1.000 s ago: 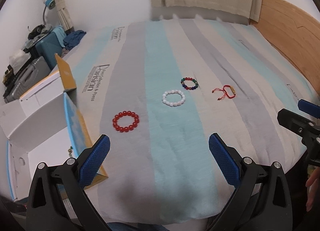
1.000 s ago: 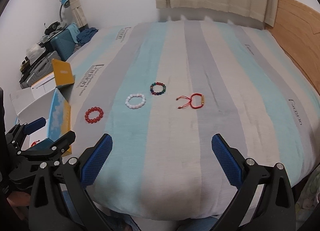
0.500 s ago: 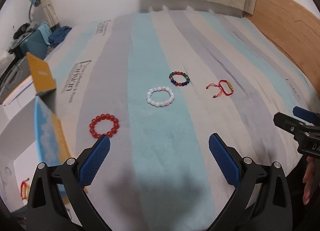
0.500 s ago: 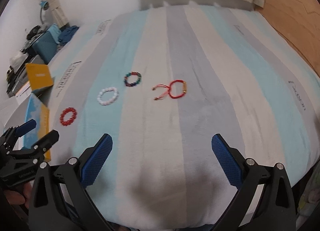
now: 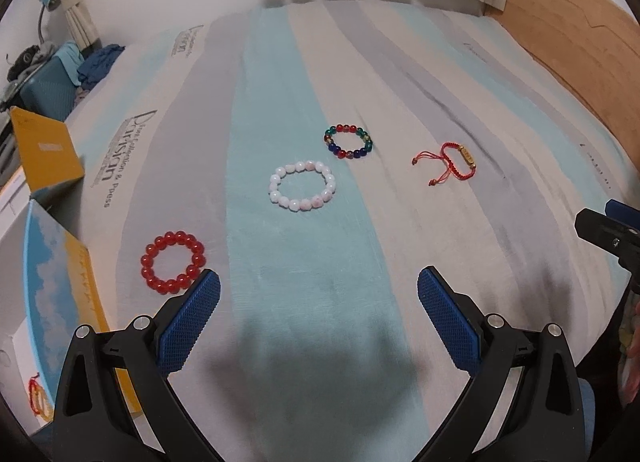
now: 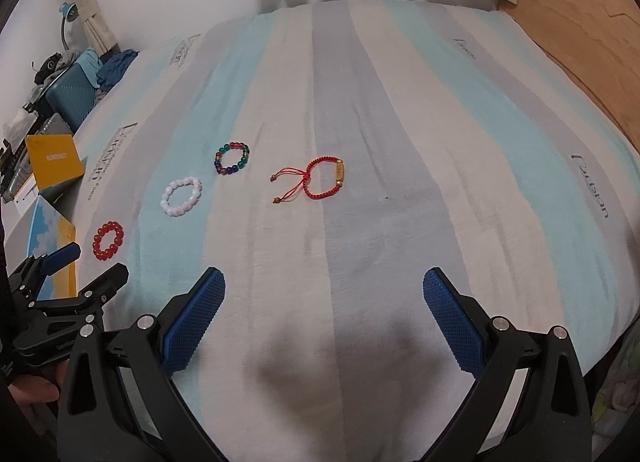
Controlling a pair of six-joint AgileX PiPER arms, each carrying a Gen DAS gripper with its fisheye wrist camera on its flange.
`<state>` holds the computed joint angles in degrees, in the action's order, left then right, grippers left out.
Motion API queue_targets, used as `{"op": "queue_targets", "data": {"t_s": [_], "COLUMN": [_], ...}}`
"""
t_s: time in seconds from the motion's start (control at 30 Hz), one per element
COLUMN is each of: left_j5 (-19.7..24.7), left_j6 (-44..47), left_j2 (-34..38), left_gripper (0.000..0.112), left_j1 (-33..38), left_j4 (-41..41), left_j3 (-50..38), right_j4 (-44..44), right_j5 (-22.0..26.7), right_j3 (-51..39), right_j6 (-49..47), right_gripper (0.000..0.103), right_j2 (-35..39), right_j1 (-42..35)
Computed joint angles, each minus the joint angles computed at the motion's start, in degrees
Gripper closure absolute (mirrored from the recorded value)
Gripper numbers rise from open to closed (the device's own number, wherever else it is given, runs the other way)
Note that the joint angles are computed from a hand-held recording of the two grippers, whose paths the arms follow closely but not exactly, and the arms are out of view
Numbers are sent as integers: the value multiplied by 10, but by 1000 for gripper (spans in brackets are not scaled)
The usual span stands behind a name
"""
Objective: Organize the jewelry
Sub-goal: 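Grasp white bead bracelet with left tool while right tool grasps red cord gold-bar bracelet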
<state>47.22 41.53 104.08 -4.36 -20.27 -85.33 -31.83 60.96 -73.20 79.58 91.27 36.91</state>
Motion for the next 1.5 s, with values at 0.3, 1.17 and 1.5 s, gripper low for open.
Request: {"op": "queue_targets", "data": {"t_s": [0.3, 1.17, 1.5], "left_j5": [-7, 77, 186], "left_j6": [-28, -113, -152], "left_j2": [49, 310, 443], "left_gripper": [15, 15, 17], "left_j1": [-28, -30, -29], "left_j4": [17, 50, 74], "left_j3": [-40, -383, -615], "right_j4": [12, 82, 139], "right_j5": [-42, -144, -128], "right_j3": [14, -79, -193], "right_j6": [-36, -180, -265], "right_gripper": [8, 8, 17], "right_j2": [10, 166, 269], "right_j1": [-52, -193, -237]}}
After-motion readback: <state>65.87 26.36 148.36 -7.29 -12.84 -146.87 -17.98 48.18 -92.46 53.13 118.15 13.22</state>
